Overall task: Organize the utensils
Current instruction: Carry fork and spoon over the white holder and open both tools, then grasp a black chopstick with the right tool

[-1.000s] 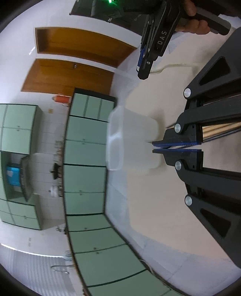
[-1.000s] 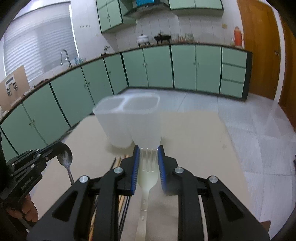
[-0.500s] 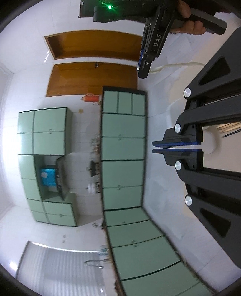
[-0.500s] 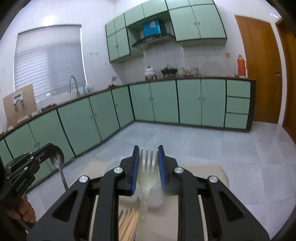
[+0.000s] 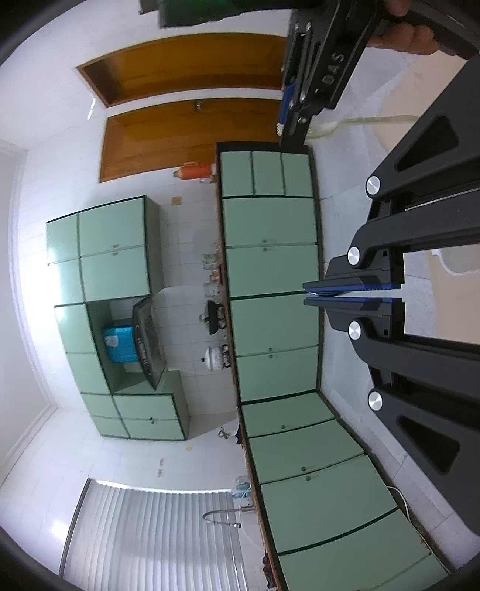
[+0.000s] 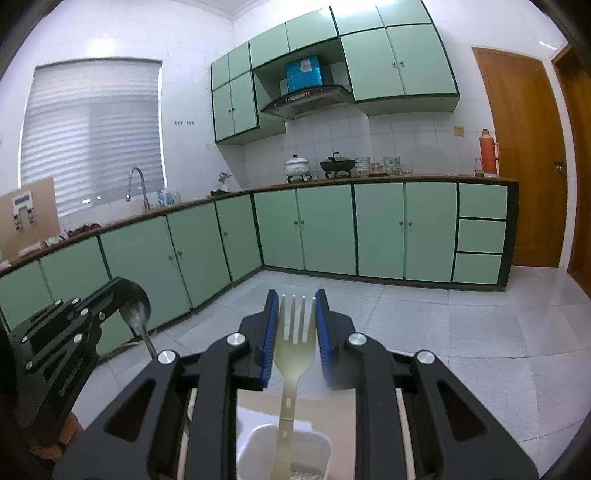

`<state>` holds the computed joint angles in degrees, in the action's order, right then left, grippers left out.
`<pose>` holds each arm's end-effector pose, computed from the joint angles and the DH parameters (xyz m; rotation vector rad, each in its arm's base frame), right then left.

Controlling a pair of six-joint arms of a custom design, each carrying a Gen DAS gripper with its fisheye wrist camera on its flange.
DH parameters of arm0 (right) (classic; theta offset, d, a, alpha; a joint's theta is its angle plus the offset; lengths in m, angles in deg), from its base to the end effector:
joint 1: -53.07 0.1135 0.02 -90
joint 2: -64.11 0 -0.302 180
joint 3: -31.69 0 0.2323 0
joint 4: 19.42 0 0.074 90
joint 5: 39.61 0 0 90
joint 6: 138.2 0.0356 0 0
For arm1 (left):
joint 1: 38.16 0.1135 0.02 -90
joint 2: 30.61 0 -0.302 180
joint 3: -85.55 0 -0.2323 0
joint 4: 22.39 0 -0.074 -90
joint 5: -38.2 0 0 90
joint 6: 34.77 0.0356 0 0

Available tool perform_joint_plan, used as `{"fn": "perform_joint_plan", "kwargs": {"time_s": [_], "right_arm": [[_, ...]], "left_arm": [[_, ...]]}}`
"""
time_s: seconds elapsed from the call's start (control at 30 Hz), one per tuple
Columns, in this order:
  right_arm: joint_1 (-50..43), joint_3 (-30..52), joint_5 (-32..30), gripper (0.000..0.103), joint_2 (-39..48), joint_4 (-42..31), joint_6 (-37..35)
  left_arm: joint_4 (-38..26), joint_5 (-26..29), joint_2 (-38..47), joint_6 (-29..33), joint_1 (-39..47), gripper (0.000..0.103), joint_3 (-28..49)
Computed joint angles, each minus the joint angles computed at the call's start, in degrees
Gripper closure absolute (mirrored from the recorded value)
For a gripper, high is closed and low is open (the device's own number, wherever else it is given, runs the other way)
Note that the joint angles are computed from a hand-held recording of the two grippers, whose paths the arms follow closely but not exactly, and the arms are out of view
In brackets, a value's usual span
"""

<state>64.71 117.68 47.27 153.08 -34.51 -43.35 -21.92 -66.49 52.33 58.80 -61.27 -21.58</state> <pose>0.3431 0.0727 0.3694 -0.1494 1.8873 0.2480 0.2965 -0.1167 0.3545 0.2149 1.7195 -0.0282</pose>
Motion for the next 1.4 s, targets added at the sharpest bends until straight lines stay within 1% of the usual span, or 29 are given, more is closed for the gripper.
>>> {"fn": "perform_joint_plan", "kwargs": {"time_s": [0.13, 0.27, 0.3, 0.37, 0.4, 0.43, 0.5, 0.53, 0.57, 0.6, 0.67, 0.7, 0.77, 0.8, 0.87, 0.93, 1.03, 1.1, 1.13, 1.2, 1.27, 1.3, 1.33, 1.37, 1.4], "right_arm": [[-0.09, -1.28, -0.56, 0.084, 2.94, 2.11, 0.17], [0.29, -3.32, -1.62, 0.083, 3.92, 3.03, 0.18], [0.38, -4.06, -1.81, 0.083, 3.78, 3.19, 0.35], [0.36, -5.14, -2.19, 0.079, 3.23, 3.12, 0.76], [0.25, -5.32, -2.41, 0.079, 2.97, 2.74, 0.9], [0.09, -5.81, -2.53, 0.078, 2.56, 2.79, 1.09], [-0.19, -7.24, -2.51, 0.073, 0.86, 2.74, 1.74], [-0.2, -7.74, -2.24, 0.069, 0.16, 2.73, 1.91], [-0.31, -8.61, -1.74, 0.064, -1.19, 2.56, 2.06], [-0.46, -9.74, -1.34, 0.062, -2.78, 2.34, 2.24], [-0.66, -12.07, -0.54, 0.053, -6.25, 1.31, 2.57], [-0.71, -13.5, 0.05, 0.05, -8.34, 0.47, 2.85], [-0.5, -16.19, 1.64, 0.039, -12.27, -1.92, 2.78], [-0.35, -18.08, 2.47, 0.038, -14.89, -3.27, 2.63], [-0.02, -21.77, 3.53, 0.033, -19.97, -6.21, 2.77], [0.95, -25.28, 4.61, 0.033, -25.18, -10.29, 3.38], [4.16, -29.68, 7.93, 0.033, -32.01, -16.29, 4.88], [7.5, -31.9, 10.57, 0.033, -35.85, -19.68, 6.21], [10.54, -32.99, 13.07, 0.033, -37.99, -22.04, 7.34], [14.91, -34.36, 16.2, 0.035, -40.69, -25.37, 10.04], [20.82, -35.9, 19.79, 0.041, -43.45, -29.14, 14.91], [24.63, -36.83, 23.12, 0.042, -44.87, -30.77, 17.64], [27.7, -37.28, 25.96, 0.044, -45.55, -31.85, 19.89], [33.33, -38.38, 30.73, 0.045, -46.74, -33.43, 24.24], [38.22, -39.24, 34.4, 0.046, -47.23, -34.83, 28.15]], "left_arm": [[0.46, 2.9, 2.08, -0.99, 1.21, 0.101, -0.98], [0.27, 5.33, 3.23, -2.11, 1.95, 0.099, -2.41], [0.59, 5.21, 3.14, -2.39, 1.98, 0.097, -3.03], [0.34, 4.94, 2.74, -3.09, 2.03, 0.084, -3.7], [0.28, 4.93, 2.21, -3.54, 2.2, 0.082, -4.15], [-0.11, 5.11, 2.04, -3.73, 2.48, 0.081, -3.94], [-0.8, 5.05, 0.2, -4.25, 2.64, 0.079, -4.98], [-1.52, 4.81, -0.9, -4.73, 2.64, 0.076, -5.32], [-2.39, 4.71, -1.86, -5.19, 2.72, 0.07, -5.46], [-3.29, 4.59, -2.97, -5.67, 2.65, 0.065, -5.76], [-5.73, 3.68, -5.86, -6.42, 2.08, 0.06, -6.73], [-7.48, 2.87, -7.72, -6.74, 1.43, 0.056, -7.5], [-11.31, 1.68, -10.46, -7.09, 0.42, 0.052, -8.16], [-13.66, 0.75, -12.7, -7.74, -0.59, 0.051, -9.35], [-18.78, -0.4, -15.9, -9.69, -2.32, 0.045, -10.56], [-23.22, -1.64, -19.38, -12.24, -4.53, 0.043, -12.77], [-29.42, -5.28, -24.07, -17.24, -9.44, 0.043, -16.5], [-32.73, -9.2, -26.84, -21.31, -14.13, 0.043, -19.35], [-34.8, -11.89, -28.27, -24.55, -17.42, 0.043, -21.11], [-38.01, -14.7, -30.06, -29.5, -21.57, 0.043, -23.37], [-40.95, -19.57, -32.0, -35.73, -27.52, 0.043, -26.03], [-42.15, -21.89, -32.76, -38.43, -30.27, 0.043, -27.05], [-43.2, -25.5, -33.4, -41.91, -34.52, 0.043, -28.52], [-45.08, -29.59, -33.19, -45.8, -39.16, 0.043, -29.39], [-46.86, -32.05, -32.72, -48.95, -42.39, 0.043, -29.89]]}}
